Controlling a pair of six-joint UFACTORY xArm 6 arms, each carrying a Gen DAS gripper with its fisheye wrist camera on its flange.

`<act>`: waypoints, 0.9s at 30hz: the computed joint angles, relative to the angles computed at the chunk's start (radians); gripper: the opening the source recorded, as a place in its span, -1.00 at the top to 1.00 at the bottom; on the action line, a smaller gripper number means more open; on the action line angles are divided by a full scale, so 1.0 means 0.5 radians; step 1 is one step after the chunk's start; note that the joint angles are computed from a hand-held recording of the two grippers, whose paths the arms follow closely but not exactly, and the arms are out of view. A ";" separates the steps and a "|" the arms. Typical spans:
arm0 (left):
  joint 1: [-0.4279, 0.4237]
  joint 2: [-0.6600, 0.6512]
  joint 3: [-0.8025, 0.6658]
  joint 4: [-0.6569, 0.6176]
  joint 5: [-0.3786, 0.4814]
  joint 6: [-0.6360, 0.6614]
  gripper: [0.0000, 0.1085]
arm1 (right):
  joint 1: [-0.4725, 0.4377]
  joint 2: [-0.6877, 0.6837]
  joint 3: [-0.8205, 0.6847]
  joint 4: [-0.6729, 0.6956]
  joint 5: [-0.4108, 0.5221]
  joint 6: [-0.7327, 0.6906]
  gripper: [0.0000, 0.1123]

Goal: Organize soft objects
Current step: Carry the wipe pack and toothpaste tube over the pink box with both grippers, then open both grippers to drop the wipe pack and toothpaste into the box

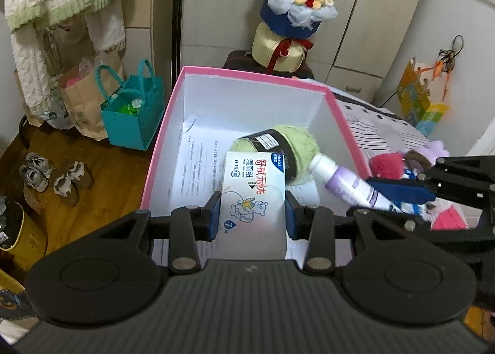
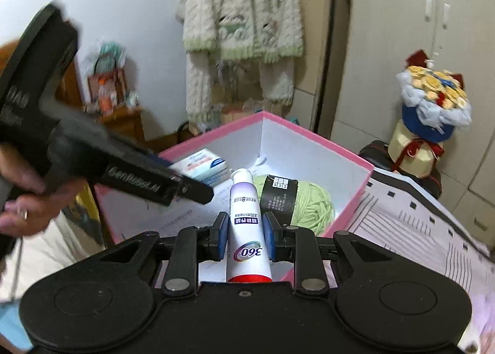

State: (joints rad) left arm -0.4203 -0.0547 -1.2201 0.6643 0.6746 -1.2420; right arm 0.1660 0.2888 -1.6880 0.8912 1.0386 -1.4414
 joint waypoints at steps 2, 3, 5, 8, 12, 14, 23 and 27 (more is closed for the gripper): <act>0.035 0.055 -0.049 -0.068 0.021 0.059 0.29 | 0.021 0.086 -0.121 -0.094 0.037 -0.046 0.50; 0.051 0.081 -0.073 -0.081 0.030 0.074 0.29 | 0.028 0.128 -0.185 -0.137 0.066 -0.058 0.50; 0.071 0.131 -0.123 -0.084 0.057 0.093 0.29 | 0.046 0.221 -0.327 -0.241 0.126 -0.060 0.50; 0.100 0.198 -0.184 -0.112 0.057 0.159 0.29 | 0.061 0.335 -0.508 -0.352 0.251 -0.095 0.50; 0.110 0.270 -0.249 -0.118 0.089 0.207 0.29 | 0.086 0.456 -0.699 -0.450 0.412 -0.146 0.50; 0.111 0.317 -0.305 -0.138 0.116 0.245 0.29 | 0.111 0.531 -0.809 -0.527 0.486 -0.167 0.50; 0.119 0.480 -0.520 -0.096 0.251 0.215 0.29 | 0.217 0.781 -1.106 -0.682 0.486 -0.142 0.50; 0.148 0.531 -0.577 -0.195 0.258 0.269 0.28 | 0.246 0.734 -0.974 -0.696 0.294 -0.176 0.52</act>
